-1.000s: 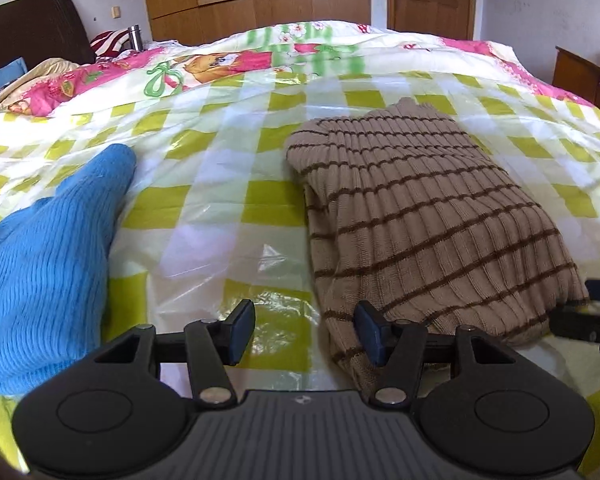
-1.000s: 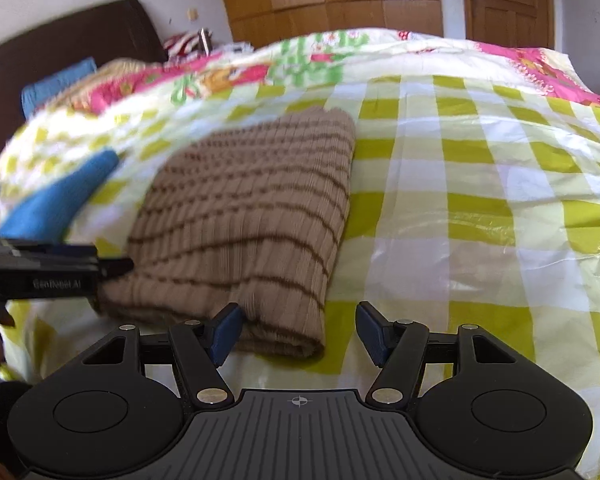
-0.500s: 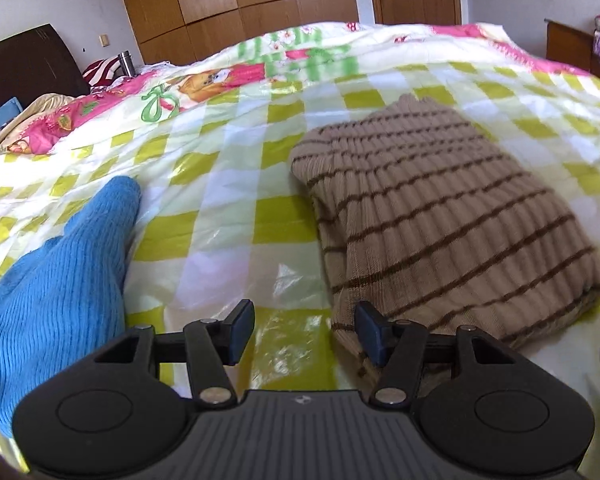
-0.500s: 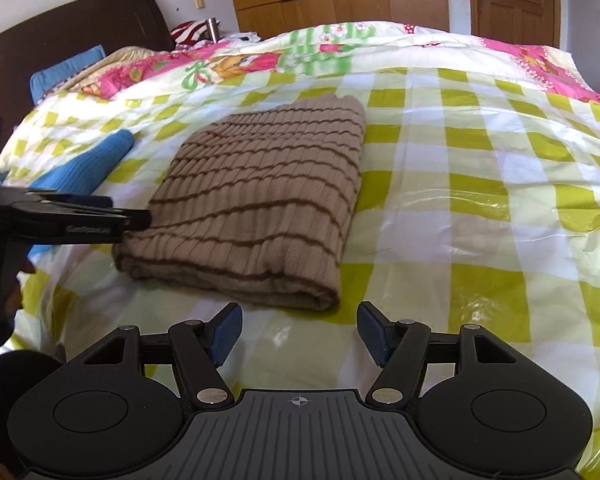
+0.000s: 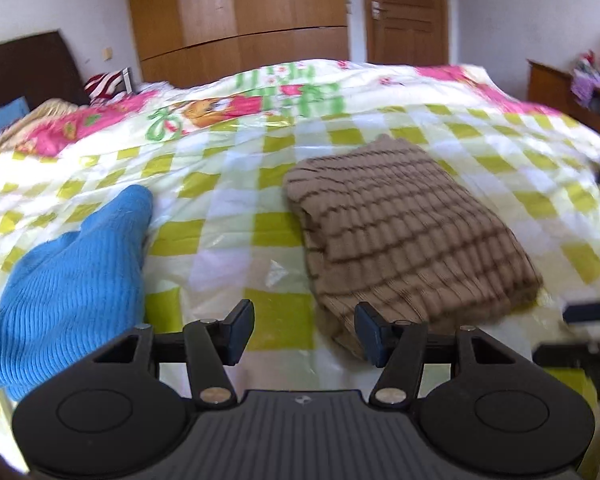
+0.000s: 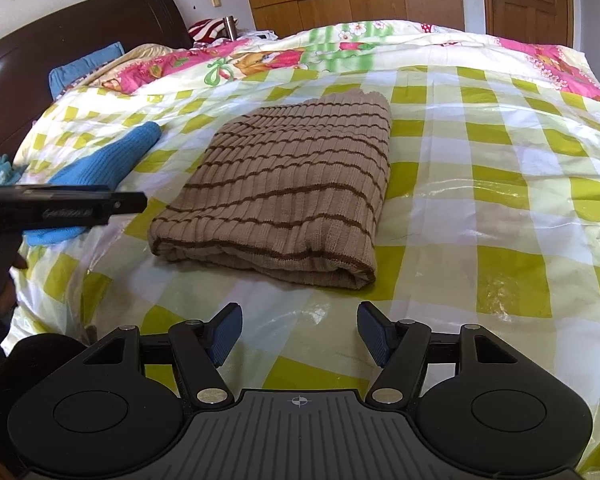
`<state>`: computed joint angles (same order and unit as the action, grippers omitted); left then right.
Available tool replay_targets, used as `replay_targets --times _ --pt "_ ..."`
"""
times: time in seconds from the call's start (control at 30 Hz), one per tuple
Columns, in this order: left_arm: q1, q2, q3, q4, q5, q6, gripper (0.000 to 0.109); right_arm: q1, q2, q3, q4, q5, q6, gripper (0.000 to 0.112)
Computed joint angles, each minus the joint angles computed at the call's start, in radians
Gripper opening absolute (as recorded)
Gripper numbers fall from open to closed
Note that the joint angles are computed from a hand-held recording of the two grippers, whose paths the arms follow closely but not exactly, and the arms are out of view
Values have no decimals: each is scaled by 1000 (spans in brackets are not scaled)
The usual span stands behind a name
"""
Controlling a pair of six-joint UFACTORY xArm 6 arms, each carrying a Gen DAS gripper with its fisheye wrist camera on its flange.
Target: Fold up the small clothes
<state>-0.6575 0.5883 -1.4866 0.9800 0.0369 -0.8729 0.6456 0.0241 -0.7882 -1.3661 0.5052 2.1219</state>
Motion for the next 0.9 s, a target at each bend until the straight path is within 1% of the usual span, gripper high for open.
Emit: replay_targets --times 0.1,0.13,0.2,0.27,0.3,0.37,0.43,0.47,0.5,0.53,0.57,0.6,0.63,0.7,0.73,0.77,0.8,0.87,0.9 --pt "-23 17 -24 139 45 -23 70 0 -3 7 8 -3 5 64" --pt "-29 29 -39 163 63 -19 70 2 -6 10 8 -1 10 64" --pt "-34 48 -57 150 63 32 70 7 -16 19 5 6 23 64" --pt "-35 40 -38 89 41 123 70 7 -21 24 14 10 21 64" --pt "-32 28 -22 108 22 122 70 6 -22 26 19 9 20 64" --pt "-27 10 -3 173 -5 89 70 4 -25 30 21 8 25 64" --pt "-30 24 -38 274 25 -13 70 -1 -21 29 19 1 32 64" --pt "-32 39 -61 279 42 -40 67 -3 -16 27 19 -5 35 64" --pt "-32 55 -80 242 48 -28 58 -7 -12 24 18 -12 38 64" --pt "-34 70 -97 194 56 7 52 -7 -8 22 18 -14 39 64" --pt "-42 80 -116 188 82 20 37 -3 -7 22 19 -11 37 64" --pt "-49 85 -132 223 108 8 30 -1 -9 23 19 -9 35 64" --pt "-53 84 -143 301 127 -38 29 1 -12 25 21 -8 33 64" --pt "-54 62 -144 492 152 -196 24 4 -17 28 25 -3 35 64" --pt "-50 48 -136 547 151 -246 24 3 -20 31 19 -4 45 64" --pt "-46 40 -129 563 151 -255 24 2 -22 32 14 -4 52 64" --pt "-47 39 -122 542 164 -221 24 1 -21 32 11 -6 57 64" --pt "-45 51 -101 406 168 -75 25 -3 -14 28 5 -13 60 64" --pt "-43 48 -85 365 164 -46 25 -3 -10 24 4 -15 58 64"
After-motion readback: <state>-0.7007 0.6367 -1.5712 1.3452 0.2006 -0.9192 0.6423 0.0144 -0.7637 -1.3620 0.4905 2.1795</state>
